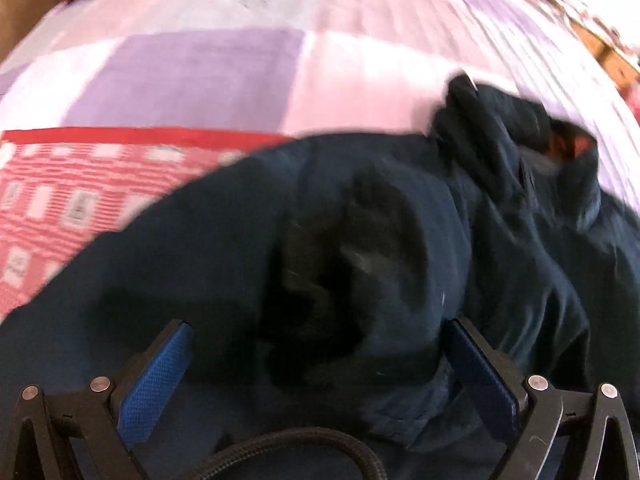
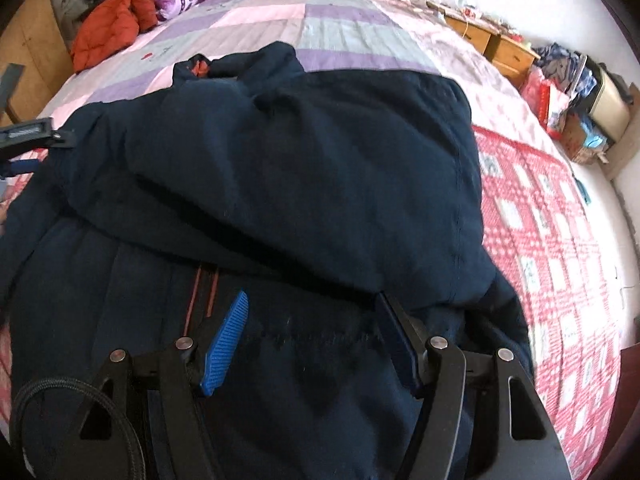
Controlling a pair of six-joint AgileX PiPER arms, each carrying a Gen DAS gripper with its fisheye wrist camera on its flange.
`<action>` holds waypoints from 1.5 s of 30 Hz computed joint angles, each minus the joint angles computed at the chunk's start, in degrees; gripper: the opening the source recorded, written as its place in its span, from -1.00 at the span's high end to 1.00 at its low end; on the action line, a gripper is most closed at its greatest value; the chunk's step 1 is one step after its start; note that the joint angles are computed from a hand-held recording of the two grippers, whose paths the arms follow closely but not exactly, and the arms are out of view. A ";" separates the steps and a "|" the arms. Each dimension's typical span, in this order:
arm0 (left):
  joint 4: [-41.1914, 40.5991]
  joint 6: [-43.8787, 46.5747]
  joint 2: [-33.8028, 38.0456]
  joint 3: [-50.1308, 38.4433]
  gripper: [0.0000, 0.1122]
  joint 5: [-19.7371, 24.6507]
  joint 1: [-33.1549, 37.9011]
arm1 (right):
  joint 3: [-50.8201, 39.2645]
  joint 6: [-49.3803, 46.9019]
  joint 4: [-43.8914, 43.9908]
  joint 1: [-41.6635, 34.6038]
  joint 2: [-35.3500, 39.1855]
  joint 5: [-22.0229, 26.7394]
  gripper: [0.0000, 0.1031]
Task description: Fold large clothes
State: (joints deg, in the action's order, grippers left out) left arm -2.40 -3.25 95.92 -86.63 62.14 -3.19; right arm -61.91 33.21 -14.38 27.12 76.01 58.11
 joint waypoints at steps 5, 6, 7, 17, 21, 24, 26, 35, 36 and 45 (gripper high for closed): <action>-3.71 -0.59 2.74 1.96 -0.83 -2.09 0.42 | 2.51 -1.26 2.03 -0.56 -1.23 -1.93 -0.35; -4.80 -0.32 3.09 2.37 -0.81 -2.65 0.68 | 3.21 -0.65 1.44 -0.16 -2.28 -1.81 -0.35; -5.37 0.56 3.44 2.68 -0.77 -2.70 0.65 | 3.85 -0.66 1.45 -0.14 -3.46 -1.58 -0.35; -12.67 7.10 -4.21 9.83 0.42 -5.45 3.31 | 3.72 2.04 -0.30 0.18 -5.42 -0.61 -0.35; -13.33 9.51 -10.90 15.71 0.41 -6.64 7.13 | 4.21 4.14 -2.76 -0.05 -5.13 0.73 -0.35; -13.95 10.40 -11.22 19.02 0.41 -6.22 10.27 | 4.14 -0.28 0.62 -7.88 -1.28 -0.87 -0.34; -13.18 9.64 -11.68 19.79 0.41 -6.87 9.27 | 2.36 -7.53 7.07 -16.23 3.45 -4.48 -0.34; -9.00 4.58 -11.35 17.89 0.41 -5.13 0.37 | 2.35 -3.86 3.01 -21.23 -2.96 -0.19 -0.12; -7.85 3.83 -11.51 18.07 0.41 -5.50 -0.89 | 3.20 -2.39 2.88 -21.80 -5.09 0.31 -0.12; -6.28 1.81 -12.85 18.74 0.40 -6.27 -2.31 | -10.15 4.49 -11.84 0.18 -1.81 2.43 -0.16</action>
State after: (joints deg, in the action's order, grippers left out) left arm -8.69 -1.44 83.06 -67.89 55.86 -5.50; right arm -72.07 37.70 -26.22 27.30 74.20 60.54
